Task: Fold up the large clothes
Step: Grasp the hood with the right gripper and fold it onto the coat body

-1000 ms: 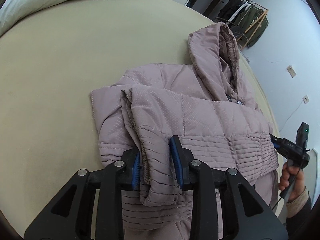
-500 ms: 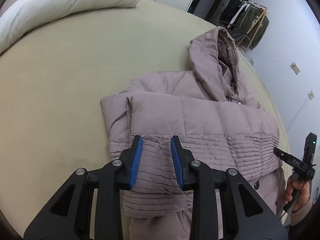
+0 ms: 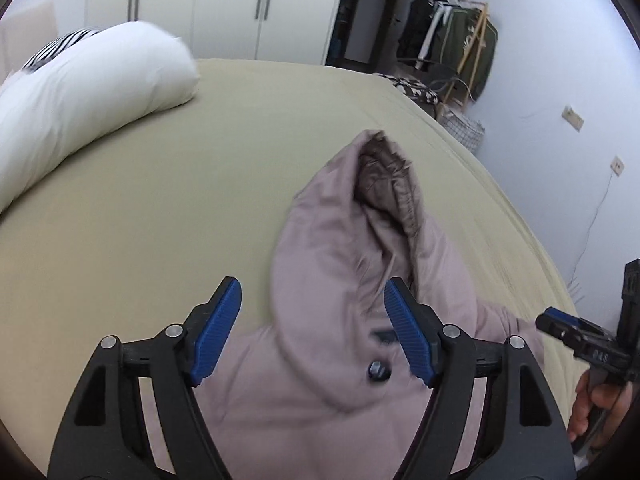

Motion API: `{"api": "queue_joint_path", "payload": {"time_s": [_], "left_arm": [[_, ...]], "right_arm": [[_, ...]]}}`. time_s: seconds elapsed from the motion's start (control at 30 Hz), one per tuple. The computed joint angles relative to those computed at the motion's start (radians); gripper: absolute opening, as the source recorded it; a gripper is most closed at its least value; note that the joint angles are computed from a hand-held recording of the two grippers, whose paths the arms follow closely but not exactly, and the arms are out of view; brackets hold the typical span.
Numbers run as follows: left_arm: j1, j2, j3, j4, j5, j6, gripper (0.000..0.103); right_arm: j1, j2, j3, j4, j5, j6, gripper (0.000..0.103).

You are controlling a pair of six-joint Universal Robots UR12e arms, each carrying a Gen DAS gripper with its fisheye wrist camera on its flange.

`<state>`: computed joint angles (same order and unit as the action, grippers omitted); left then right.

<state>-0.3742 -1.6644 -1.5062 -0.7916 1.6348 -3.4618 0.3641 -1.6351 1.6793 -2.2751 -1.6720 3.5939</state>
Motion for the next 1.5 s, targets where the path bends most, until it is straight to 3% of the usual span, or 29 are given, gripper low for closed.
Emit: {"api": "queue_joint_path", "payload": {"time_s": [0.1, 0.2, 0.33, 0.4, 0.5, 0.57, 0.63, 0.87, 0.97, 1.03, 1.1, 1.37, 1.5], "left_arm": [[-0.029, -0.094, 0.106, -0.067, 0.048, 0.024, 0.073], [-0.052, -0.180, 0.188, -0.120, 0.140, 0.032, 0.073], [-0.061, -0.253, 0.249, -0.183, 0.255, 0.034, 0.073], [-0.052, -0.266, 0.249, -0.175, 0.268, 0.013, 0.073], [-0.033, -0.254, 0.211, -0.120, 0.229, 0.016, 0.070], [-0.023, -0.244, 0.195, -0.109, 0.202, 0.031, 0.046], [-0.010, -0.230, 0.175, -0.095, 0.170, 0.039, 0.031], [0.020, -0.182, 0.113, -0.039, 0.118, 0.063, 0.015], [0.022, -0.165, 0.088, -0.024, 0.115, 0.075, 0.009], [0.027, -0.151, 0.072, -0.013, 0.103, 0.069, 0.008], [0.031, -0.135, 0.057, 0.001, 0.097, 0.059, 0.007], [0.027, -0.010, -0.056, 0.100, 0.082, 0.035, 0.004], [0.004, 0.075, -0.122, 0.162, 0.090, 0.046, 0.002]], "right_arm": [[-0.018, 0.034, -0.024, -0.016, 0.024, -0.002, 0.071], [-0.031, 0.064, -0.043, -0.025, 0.032, -0.015, 0.071], [-0.043, 0.100, -0.061, -0.042, 0.065, -0.024, 0.071], [-0.040, 0.126, -0.080, -0.057, 0.073, -0.036, 0.071], [-0.030, 0.173, -0.122, -0.063, 0.078, -0.067, 0.071], [-0.018, 0.209, -0.159, -0.063, 0.059, -0.094, 0.071], [-0.011, 0.249, -0.201, -0.052, 0.058, -0.097, 0.071], [0.009, 0.346, -0.308, 0.029, -0.014, -0.109, 0.069], [0.011, 0.374, -0.348, 0.126, -0.052, -0.110, 0.043], [0.006, 0.367, -0.342, 0.130, -0.051, -0.100, 0.023], [0.006, 0.346, -0.320, 0.106, -0.058, -0.107, 0.015], [0.029, 0.222, -0.220, -0.032, -0.084, -0.123, 0.012], [0.057, 0.136, -0.150, -0.092, -0.090, -0.143, 0.012]]}}
